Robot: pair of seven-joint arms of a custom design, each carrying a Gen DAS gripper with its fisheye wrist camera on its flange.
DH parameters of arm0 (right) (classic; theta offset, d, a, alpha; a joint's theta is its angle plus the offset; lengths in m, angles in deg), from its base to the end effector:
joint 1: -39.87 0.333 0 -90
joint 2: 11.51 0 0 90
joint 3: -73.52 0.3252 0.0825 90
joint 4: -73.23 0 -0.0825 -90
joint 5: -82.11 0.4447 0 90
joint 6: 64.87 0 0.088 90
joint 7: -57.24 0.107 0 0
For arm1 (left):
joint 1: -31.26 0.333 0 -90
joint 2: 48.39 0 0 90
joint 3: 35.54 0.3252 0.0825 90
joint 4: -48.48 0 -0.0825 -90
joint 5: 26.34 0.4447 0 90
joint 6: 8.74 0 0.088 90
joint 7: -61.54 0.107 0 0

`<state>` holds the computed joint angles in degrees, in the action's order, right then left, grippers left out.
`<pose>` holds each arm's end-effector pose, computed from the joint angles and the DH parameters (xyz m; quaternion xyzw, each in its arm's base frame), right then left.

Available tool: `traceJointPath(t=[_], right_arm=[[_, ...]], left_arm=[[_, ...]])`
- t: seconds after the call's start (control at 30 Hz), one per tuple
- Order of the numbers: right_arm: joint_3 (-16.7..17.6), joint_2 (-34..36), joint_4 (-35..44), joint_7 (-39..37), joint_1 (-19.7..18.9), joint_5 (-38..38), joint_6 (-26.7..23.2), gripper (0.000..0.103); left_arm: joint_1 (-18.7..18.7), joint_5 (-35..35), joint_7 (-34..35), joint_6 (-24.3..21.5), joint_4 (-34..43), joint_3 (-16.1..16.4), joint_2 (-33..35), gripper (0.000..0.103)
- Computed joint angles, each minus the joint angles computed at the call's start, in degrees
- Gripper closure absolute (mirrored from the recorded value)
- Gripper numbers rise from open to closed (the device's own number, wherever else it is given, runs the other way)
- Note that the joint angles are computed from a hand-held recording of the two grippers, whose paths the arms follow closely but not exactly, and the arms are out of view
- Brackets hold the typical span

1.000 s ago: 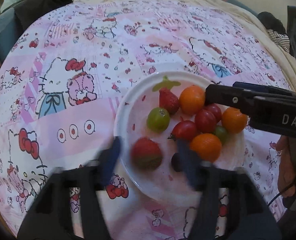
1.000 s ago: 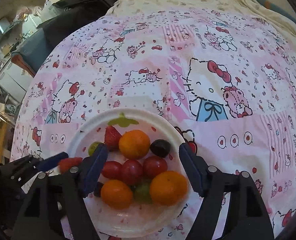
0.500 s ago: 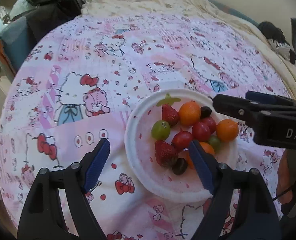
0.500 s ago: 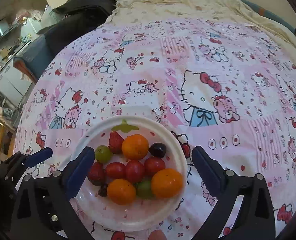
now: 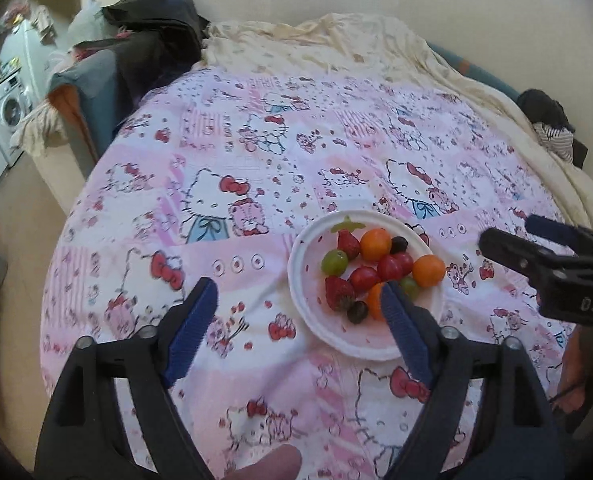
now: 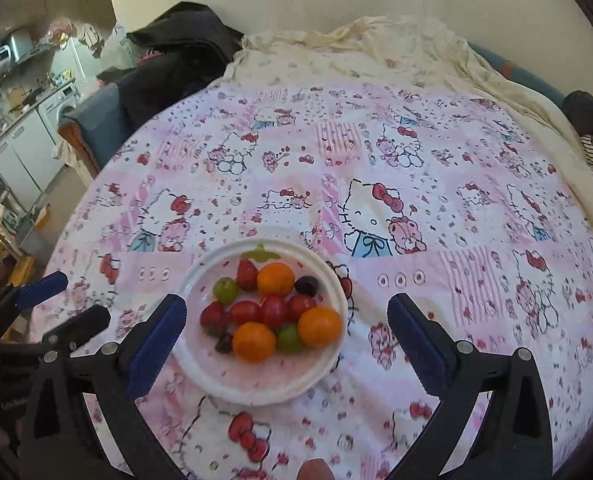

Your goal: Organize fruits

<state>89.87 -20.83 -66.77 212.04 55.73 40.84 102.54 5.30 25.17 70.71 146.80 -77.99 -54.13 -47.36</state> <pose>0.4385 0.3258 0.3896 -0.6952 0.6287 -0.1832 0.2964 0.4160 -0.4484 0.3883 -0.6268 0.6979 -0.2906 0.1886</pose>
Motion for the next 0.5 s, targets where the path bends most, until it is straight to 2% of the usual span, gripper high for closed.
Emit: traceJointPath(t=[0.07,0.1,0.27,0.5], right_arm=[[0.53,-2.61,-1.95,0.79,0.29,0.47,-0.1,0.0],[0.99,-3.86,-2.88,0.87,0.29,1.04,-0.12,0.0],[5.93,-9.91,-7.35,3.68,-1.87,2.69,-0.17,0.0],[12.37,-14.69,-11.38,5.51,-4.66,6.82,0.24,0.0]], left_arm=[[-0.15,0.07,-1.08,-0.83,-1.56,-0.29,-2.0,0.004],[-0.18,0.5,-2.0,-1.45,-2.43,-0.6,-3.17,0.002],[0.26,1.75,-5.37,-2.13,-5.89,-2.44,-7.08,0.001],[0.62,4.32,-9.35,-3.12,-8.65,-5.3,-10.94,0.001]])
